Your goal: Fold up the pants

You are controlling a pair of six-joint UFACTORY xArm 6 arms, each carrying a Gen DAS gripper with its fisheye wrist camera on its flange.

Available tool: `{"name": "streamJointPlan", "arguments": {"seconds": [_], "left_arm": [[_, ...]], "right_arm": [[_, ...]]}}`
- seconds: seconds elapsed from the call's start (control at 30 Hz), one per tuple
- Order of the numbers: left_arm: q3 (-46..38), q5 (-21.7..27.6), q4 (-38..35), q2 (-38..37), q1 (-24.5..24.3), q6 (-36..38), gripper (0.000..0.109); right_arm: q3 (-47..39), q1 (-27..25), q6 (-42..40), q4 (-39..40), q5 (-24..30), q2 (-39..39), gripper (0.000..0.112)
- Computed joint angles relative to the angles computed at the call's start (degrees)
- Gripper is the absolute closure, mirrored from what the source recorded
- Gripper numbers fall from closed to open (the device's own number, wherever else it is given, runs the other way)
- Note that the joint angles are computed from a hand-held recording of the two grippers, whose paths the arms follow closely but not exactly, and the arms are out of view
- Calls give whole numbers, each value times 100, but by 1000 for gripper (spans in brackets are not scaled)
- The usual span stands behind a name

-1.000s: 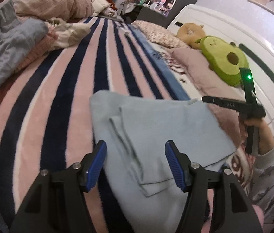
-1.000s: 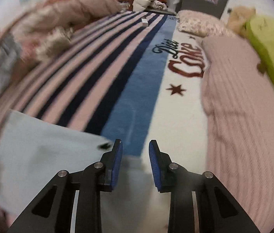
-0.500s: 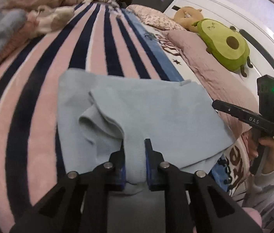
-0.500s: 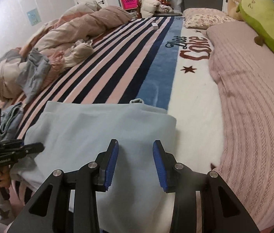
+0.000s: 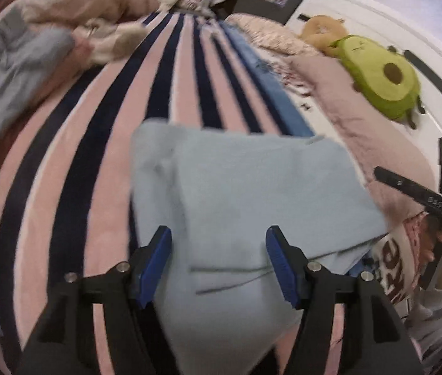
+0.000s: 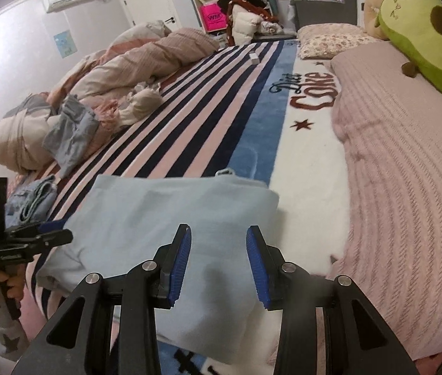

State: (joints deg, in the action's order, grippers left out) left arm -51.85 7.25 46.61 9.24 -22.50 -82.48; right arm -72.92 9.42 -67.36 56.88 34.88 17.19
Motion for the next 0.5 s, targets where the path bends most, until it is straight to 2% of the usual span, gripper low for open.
{"name": "streamJointPlan", "arguments": {"seconds": [0.07, 0.17, 0.2, 0.23, 0.3, 0.4, 0.5], "left_arm": [[47, 31, -22, 36, -8, -39, 50], [-30, -56, 354, 116, -15, -365, 52], [-113, -124, 431, 192, -21, -387, 68], [-180, -155, 290, 263, -43, -208, 75], [-356, -29, 275, 355, -99, -84, 101], [-577, -105, 1209, 295, -96, -832, 102], [-967, -139, 1575, 247, -218, -829, 102]], "right_arm": [[-34, 26, 24, -37, 42, 53, 80], [-69, 35, 19, 3, 87, 102, 80], [-80, 35, 18, 23, 96, 113, 80], [-88, 33, 4, 53, 104, 119, 80], [-88, 19, -19, 96, 125, 115, 80], [-33, -17, -90, 151, 160, 50, 80], [34, -84, -210, 271, 158, -59, 80]]}}
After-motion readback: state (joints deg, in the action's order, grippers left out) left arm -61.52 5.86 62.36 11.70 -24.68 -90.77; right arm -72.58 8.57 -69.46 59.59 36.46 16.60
